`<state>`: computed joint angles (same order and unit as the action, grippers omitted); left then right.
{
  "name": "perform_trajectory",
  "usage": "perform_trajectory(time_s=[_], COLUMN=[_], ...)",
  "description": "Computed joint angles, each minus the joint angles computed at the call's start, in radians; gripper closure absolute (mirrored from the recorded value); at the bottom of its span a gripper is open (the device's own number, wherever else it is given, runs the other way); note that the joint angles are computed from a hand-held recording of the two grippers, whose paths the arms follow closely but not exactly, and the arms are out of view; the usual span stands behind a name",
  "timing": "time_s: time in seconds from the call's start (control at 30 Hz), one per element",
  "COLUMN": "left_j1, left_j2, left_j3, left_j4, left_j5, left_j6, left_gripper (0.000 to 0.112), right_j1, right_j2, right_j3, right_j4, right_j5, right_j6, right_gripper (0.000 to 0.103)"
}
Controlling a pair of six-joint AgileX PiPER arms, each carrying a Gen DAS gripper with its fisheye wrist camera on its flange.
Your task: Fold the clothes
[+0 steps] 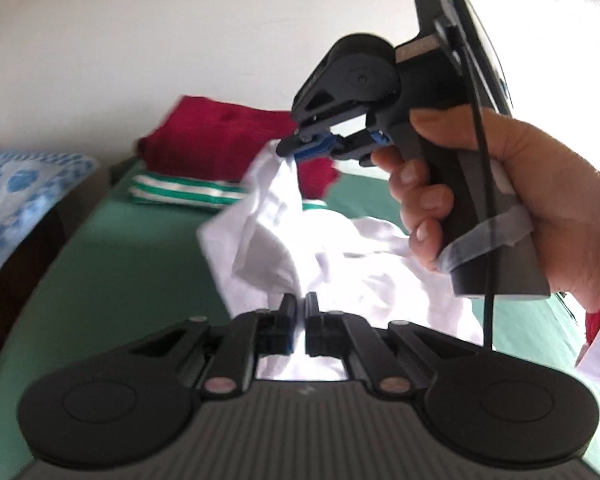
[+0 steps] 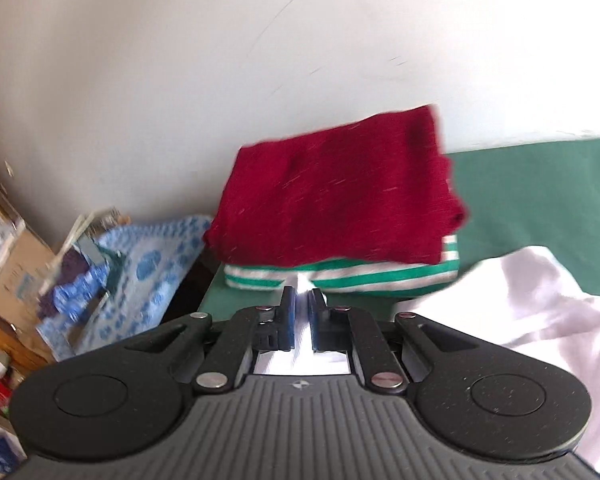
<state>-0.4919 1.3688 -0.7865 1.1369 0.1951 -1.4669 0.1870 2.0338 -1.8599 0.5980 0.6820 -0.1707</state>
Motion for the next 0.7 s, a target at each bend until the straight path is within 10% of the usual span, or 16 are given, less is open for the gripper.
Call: perform_trajectory(time_s=[0.2, 0.4, 0.57, 0.67, 0.7], left_j1=[-0.25, -0.396, -0.421, -0.424, -0.422], left_j2=[0.172, 0.347, 0.373, 0.369, 0.368], left_j3=[-0.153, -0.259, -0.284, -0.292, -0.301], left_j4=[0.035, 0.017, -0.024, -0.047, -0.056], left_j5=[0.245, 0.504, 0.586, 0.612, 0.62], left_j6=[-0.078, -0.05, -0.031, -0.024, -0.018], left_gripper=[0.112, 0.112, 0.112, 0.112, 0.112], right_j1=[-0.217, -0.271, -0.114, -0.011, -0.008], right_j2=[-0.045, 0.012, -0.02, 0.012, 0.028], right_j3=[0.142, 0.162, 0.194, 0.151, 0.109], right_j4=[0.299, 0.386, 0.241, -0.043, -0.087], right_j5=[0.058, 0.217, 0.058, -0.04, -0.003], right_j6=[-0.268, -0.426, -0.454, -0.302, -0.25], right_gripper=[0.096, 0.071, 0.042, 0.066, 0.101])
